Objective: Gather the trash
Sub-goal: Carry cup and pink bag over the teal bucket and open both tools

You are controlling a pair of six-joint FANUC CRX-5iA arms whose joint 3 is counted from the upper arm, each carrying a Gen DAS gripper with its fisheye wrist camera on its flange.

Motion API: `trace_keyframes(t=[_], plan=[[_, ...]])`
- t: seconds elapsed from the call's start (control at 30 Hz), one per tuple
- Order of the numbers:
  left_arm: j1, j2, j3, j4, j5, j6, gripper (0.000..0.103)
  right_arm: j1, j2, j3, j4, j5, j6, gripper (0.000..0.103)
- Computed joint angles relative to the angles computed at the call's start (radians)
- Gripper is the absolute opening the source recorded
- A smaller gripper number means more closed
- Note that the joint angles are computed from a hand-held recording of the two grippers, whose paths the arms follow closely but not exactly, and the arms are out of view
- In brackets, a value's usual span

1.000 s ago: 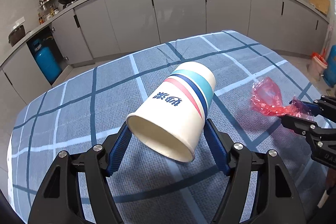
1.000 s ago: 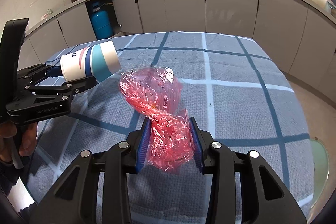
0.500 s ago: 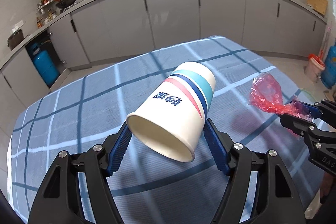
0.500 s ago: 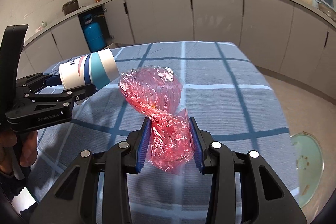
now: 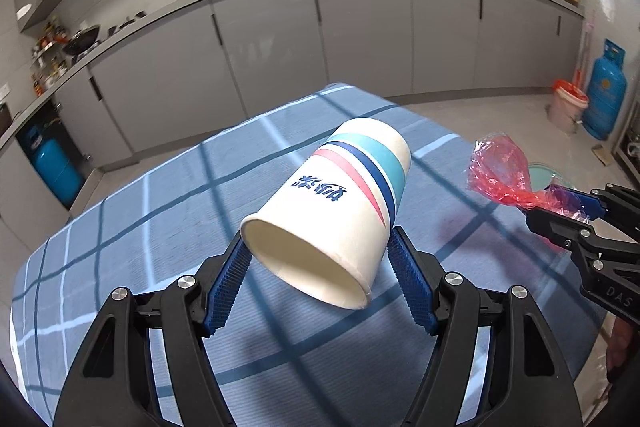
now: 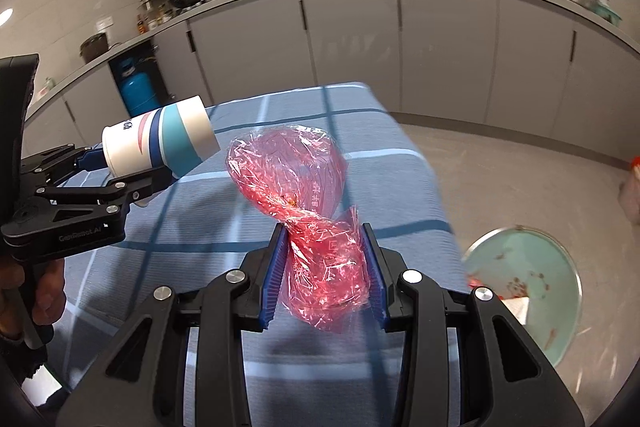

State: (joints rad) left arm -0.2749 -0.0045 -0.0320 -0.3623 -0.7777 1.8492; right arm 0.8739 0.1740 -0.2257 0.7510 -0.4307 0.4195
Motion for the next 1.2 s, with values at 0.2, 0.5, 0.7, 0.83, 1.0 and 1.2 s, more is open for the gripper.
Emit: trace_keyframes(t=[0.2, 0.5, 0.7, 0.83, 1.0, 1.2], plan=[[-0.06, 0.058, 0.064, -0.01, -0.007, -0.001, 0.07, -0.042, -0.053, -0.083, 0.09, 0.019, -0.114, 0.038], [-0.138, 0.147, 0.163, 0.009, 0.008, -0.044, 0.07, -0.11, -0.128, -0.184, 0.201, 0.007, -0.256, 0.038], [-0.18, 0.197, 0.213, 0.032, 0.019, -0.073, 0.07, -0.149, -0.168, -0.233, 0.242, -0.013, -0.315, 0.038], [-0.201, 0.23, 0.244, 0.056, 0.024, -0.097, 0.07, -0.169, -0.184, -0.255, 0.256, -0.022, -0.344, 0.038], [-0.217, 0.265, 0.272, 0.095, 0.035, -0.135, 0.07, -0.194, -0.194, -0.273, 0.258, -0.027, -0.361, 0.038], [-0.236, 0.311, 0.307, 0.132, 0.041, -0.167, 0.07, -0.217, -0.191, -0.283, 0.239, -0.027, -0.356, 0.038]])
